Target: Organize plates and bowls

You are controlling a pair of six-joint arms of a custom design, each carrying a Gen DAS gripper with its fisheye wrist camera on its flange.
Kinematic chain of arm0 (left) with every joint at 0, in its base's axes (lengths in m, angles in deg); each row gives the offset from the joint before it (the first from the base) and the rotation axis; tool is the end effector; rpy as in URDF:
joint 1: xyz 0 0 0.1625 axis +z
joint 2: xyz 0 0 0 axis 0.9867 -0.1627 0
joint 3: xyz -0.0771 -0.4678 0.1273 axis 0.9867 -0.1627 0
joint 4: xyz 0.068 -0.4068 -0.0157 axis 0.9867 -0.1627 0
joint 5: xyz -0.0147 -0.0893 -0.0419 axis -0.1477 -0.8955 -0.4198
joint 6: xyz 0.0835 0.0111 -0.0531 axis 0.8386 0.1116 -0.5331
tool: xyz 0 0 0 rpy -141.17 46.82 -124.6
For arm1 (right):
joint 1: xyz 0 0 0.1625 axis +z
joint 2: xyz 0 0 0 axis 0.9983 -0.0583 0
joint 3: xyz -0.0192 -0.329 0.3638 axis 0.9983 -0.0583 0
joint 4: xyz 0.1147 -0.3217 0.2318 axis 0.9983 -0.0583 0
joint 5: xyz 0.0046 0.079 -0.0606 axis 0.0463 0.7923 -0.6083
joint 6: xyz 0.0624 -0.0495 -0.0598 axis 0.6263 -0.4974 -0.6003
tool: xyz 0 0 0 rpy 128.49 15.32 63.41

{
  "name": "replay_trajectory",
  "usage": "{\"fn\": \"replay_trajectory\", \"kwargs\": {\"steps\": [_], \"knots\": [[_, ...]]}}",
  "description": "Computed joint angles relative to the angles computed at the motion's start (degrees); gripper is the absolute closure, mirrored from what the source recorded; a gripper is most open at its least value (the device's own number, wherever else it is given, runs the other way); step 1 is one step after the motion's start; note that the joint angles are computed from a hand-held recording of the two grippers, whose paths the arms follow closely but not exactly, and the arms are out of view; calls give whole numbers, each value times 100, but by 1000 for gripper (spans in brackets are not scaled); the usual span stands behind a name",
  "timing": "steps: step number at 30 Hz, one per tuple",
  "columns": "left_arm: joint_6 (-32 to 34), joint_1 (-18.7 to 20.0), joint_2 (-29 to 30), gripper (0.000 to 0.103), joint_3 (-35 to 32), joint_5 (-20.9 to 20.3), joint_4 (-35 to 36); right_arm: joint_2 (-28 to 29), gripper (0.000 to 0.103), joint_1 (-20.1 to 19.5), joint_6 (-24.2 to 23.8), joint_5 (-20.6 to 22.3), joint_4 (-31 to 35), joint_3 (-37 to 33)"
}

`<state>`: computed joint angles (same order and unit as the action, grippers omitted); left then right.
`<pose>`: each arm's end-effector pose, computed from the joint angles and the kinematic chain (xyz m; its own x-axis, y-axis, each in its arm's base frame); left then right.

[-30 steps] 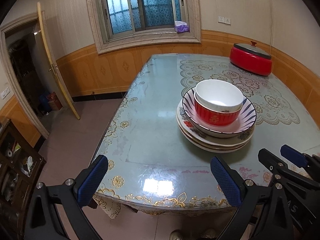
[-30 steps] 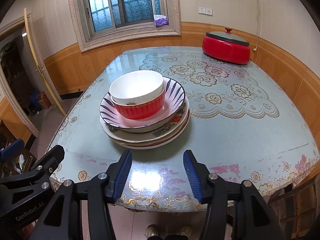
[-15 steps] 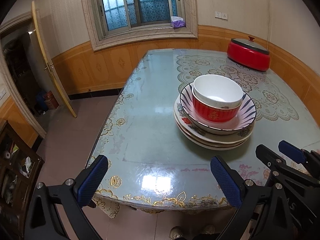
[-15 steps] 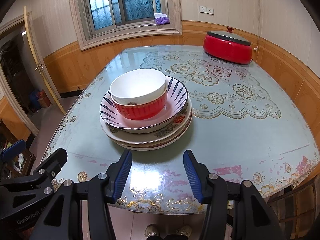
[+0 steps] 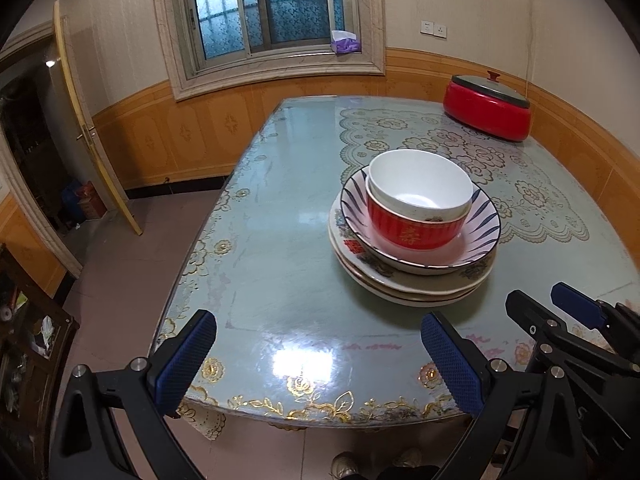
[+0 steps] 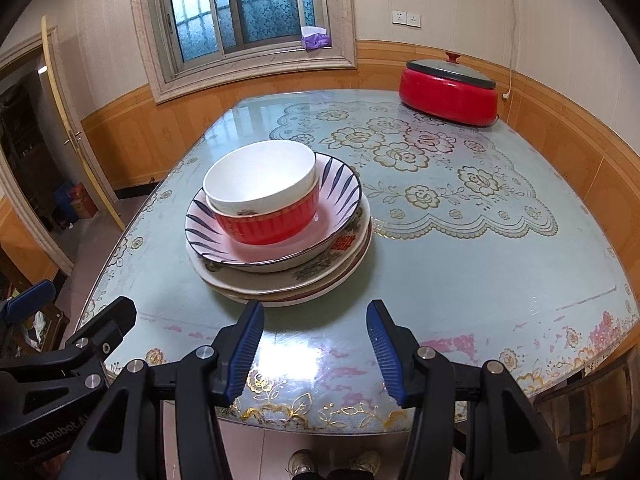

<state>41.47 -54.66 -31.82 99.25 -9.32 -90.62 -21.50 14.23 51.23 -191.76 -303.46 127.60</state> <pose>-0.4222 -0.4319 0.0806 -0.5665 0.4726 -0.6751 0.7567 0.6227 -0.1991 0.1316 -0.3980 0.3020 -0.6947 0.4333 0.5741 -0.2145 0.6371 -0.7403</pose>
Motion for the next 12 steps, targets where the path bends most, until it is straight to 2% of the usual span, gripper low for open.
{"fn": "replay_trajectory", "kwargs": {"steps": [12], "knots": [[183, 49, 134, 0, -128, -218, -142, -80, 49, -156, 57, 34, 124, -63]]}}
